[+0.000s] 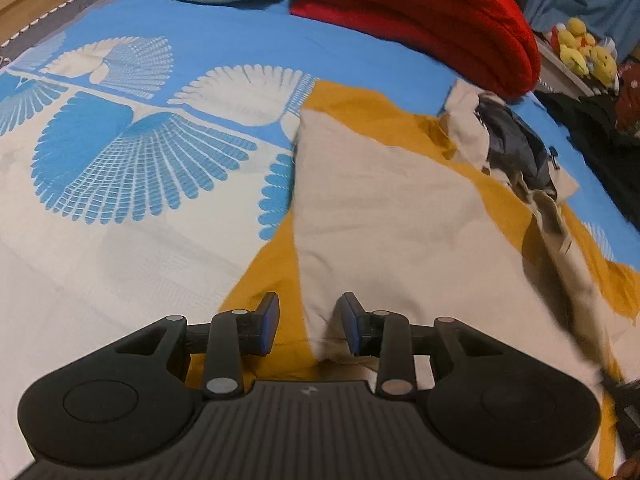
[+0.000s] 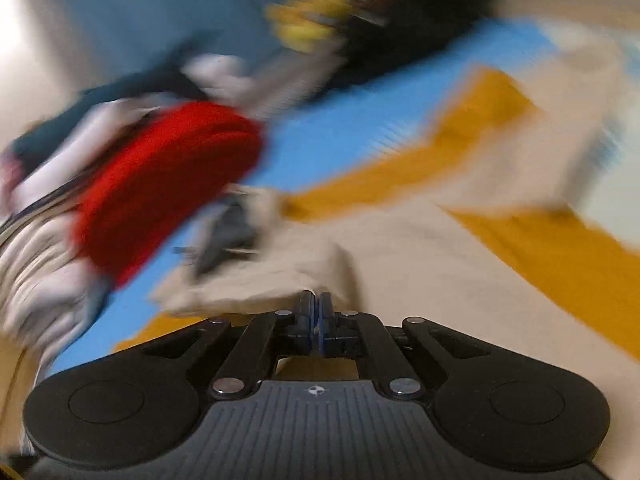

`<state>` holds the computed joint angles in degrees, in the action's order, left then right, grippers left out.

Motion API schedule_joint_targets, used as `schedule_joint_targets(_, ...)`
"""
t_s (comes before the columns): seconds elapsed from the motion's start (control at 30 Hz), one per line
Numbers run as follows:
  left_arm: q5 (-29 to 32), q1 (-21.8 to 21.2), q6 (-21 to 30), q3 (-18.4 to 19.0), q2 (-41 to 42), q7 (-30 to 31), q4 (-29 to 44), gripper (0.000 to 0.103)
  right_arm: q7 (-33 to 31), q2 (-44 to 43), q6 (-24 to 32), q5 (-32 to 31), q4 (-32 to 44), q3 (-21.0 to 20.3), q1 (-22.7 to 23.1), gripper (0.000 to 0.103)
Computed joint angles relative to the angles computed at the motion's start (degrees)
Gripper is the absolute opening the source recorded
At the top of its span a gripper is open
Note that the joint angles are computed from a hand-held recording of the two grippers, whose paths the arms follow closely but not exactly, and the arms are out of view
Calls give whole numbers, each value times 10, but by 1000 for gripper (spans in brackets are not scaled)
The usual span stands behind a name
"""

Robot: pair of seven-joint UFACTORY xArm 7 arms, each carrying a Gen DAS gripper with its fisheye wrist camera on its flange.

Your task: Fold large clothes

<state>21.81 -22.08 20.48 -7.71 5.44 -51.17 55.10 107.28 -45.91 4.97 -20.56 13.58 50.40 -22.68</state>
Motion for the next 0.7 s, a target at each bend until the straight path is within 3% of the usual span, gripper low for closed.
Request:
schedule_joint_targets(0.1, 2, -4, 2, -2, 8, 8, 4, 40, -26, 101, 25, 44, -14, -122, 90, 11)
schedule_joint_targets(0.13, 3, -6, 3, -2, 10, 8, 6, 41, -42, 108, 62, 40, -5, -137, 107, 20)
schedule_joint_targets(0.17, 6, -7, 4, -1, 12, 7, 7, 41, -55, 107, 95, 22, 9, -138, 112, 27)
schedule_joint_targets(0.23, 10, -9, 5, 1, 14, 7, 8, 42, -66, 87, 144, -33, 40, -108, 95, 29)
schedule_joint_targets(0.33, 2, -8, 7, 2, 17, 14, 8, 42, -116, 96, 150, -136, 81, -85, 61, 54)
schedule_joint_targets(0.47, -6, -9, 12, 3, 20, 15, 13, 43, -249, 187, 101, -278, 131, -103, 38, 56)
schedule_joint_targets(0.6, -26, -9, 15, -1, 20, 23, 19, 44, -313, 260, 139, -401, 169, -85, 31, 55)
schedule_joint_targets(0.67, -32, -9, 5, -3, 20, 34, 19, 46, -337, 280, 171, -432, 180, -83, 41, 50)
schedule_joint_targets(0.7, -32, -11, 7, -3, 22, 39, 21, 46, -338, 283, 180, -446, 181, -83, 46, 43)
